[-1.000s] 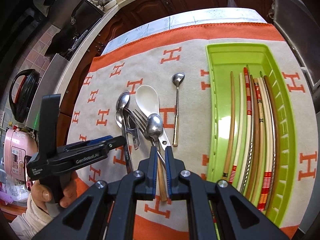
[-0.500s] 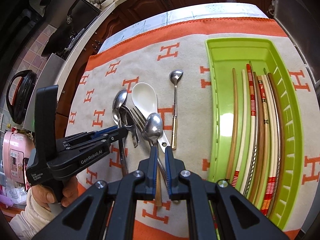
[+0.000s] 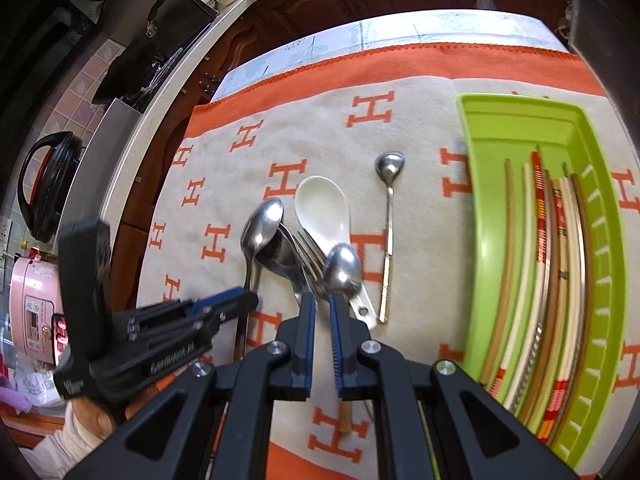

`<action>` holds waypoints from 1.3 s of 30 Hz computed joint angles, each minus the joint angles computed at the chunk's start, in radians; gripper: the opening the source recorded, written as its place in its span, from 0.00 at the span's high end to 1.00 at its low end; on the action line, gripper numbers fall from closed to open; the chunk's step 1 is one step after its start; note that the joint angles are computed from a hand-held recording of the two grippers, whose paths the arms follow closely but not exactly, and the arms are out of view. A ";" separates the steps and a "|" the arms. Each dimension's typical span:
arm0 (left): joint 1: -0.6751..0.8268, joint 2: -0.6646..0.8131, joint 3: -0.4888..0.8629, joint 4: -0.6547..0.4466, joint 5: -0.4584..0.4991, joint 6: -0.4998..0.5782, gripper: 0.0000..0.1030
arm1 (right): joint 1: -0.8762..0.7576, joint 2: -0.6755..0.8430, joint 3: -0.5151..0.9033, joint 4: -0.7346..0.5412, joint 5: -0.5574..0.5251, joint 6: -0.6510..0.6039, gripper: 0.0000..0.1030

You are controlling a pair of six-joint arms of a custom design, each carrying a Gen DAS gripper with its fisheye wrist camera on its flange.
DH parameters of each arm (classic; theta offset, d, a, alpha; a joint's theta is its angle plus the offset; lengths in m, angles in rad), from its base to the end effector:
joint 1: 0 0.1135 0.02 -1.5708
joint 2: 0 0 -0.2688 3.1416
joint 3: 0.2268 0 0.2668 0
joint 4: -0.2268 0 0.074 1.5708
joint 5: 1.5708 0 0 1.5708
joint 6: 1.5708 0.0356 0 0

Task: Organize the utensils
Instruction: 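Grasp a silver spoon handle with the left tool while the right tool grasps an engraved silver spoon, then lift both held spoons off the blanket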

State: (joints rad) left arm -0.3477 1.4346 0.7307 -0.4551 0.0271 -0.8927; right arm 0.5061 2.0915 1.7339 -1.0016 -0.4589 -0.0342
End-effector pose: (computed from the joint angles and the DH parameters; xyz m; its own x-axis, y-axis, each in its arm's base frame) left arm 0.2482 -0.0910 0.1569 -0.8137 -0.5331 -0.2317 -0.4509 0.8304 -0.3273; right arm 0.3776 0.2273 0.2083 -0.8370 -0.4989 -0.2247 -0.5449 0.7224 0.4256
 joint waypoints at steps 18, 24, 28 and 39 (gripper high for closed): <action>0.026 -0.111 -0.118 -0.021 0.070 0.082 0.94 | 0.093 0.242 0.263 -0.196 -0.047 0.007 0.93; 0.054 -0.127 -0.133 -0.016 0.103 0.116 0.95 | 0.121 0.278 0.294 -0.192 -0.016 0.027 0.92; 0.091 -0.104 -0.128 -0.004 0.139 0.145 0.95 | 0.138 0.281 0.299 -0.166 0.021 0.043 0.85; 0.145 -0.013 -0.082 0.049 0.181 0.235 0.95 | 0.165 0.275 0.278 -0.094 0.087 0.065 0.82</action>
